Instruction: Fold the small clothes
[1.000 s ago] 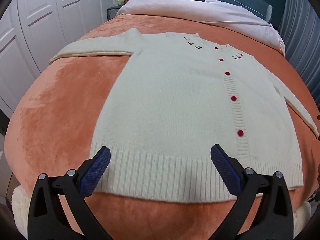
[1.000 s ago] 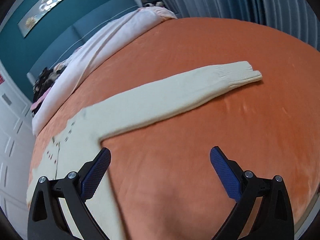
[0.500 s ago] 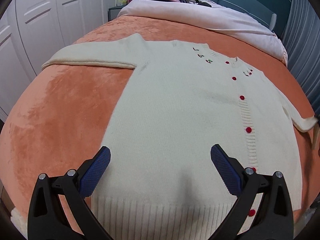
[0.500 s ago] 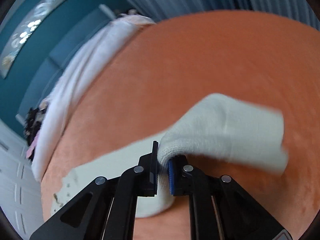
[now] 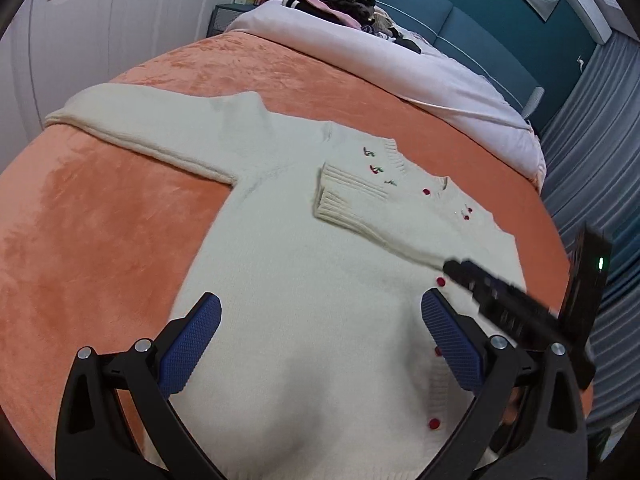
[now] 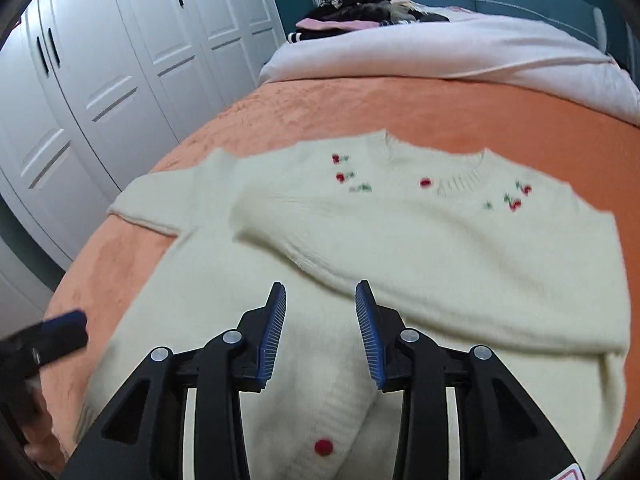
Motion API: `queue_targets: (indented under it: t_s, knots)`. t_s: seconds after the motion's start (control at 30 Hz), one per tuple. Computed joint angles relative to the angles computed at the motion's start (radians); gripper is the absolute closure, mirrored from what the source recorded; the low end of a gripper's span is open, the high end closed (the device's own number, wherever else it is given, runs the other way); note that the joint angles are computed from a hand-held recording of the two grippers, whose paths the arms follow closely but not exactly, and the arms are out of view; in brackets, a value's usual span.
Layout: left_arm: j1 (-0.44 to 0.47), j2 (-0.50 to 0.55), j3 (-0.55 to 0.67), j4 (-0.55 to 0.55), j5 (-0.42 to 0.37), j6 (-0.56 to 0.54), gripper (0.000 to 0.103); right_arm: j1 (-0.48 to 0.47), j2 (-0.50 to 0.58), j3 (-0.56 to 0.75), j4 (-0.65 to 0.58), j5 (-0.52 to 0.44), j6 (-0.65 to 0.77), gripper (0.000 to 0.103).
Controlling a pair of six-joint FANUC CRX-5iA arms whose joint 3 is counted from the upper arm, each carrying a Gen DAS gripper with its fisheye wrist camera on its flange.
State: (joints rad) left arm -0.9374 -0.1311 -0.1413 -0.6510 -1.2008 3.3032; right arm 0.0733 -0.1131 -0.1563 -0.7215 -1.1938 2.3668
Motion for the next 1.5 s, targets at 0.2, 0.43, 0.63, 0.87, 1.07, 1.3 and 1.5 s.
queue_targets:
  t_s: [0.2, 0.43, 0.63, 0.87, 1.07, 1.3, 1.5]
  knots:
    - [0.196, 0.080, 0.002, 0.097, 0.211, -0.161, 0.005, -0.262, 0.068, 0.044, -0.040, 0.076, -0.138, 0.056]
    - [0.349, 0.199, 0.018, 0.225, 0.328, -0.223, 0.062, -0.242, 0.273, 0.184, 0.091, 0.177, -0.364, 0.052]
    - [0.297, 0.185, 0.115, 0.050, 0.296, -0.250, 0.092, -0.370, 0.243, 0.207, -0.142, 0.076, -0.205, 0.094]
    - [0.356, 0.268, 0.062, 0.156, 0.350, -0.342, 0.089, -0.287, 0.268, 0.118, 0.047, 0.229, -0.282, 0.094]
    - [0.349, 0.150, -0.069, 0.103, 0.482, -0.154, 0.081, -0.247, 0.220, 0.058, 0.106, 0.304, -0.314, 0.088]
    - [0.295, -0.158, -0.222, -0.127, 0.092, 0.171, 0.026, -0.361, 0.018, -0.056, -0.053, 0.192, -0.126, 0.079]
    - [0.674, -0.501, -0.454, 0.002, -0.006, 0.117, 0.026, -0.322, -0.062, -0.178, -0.001, 0.119, -0.107, 0.070]
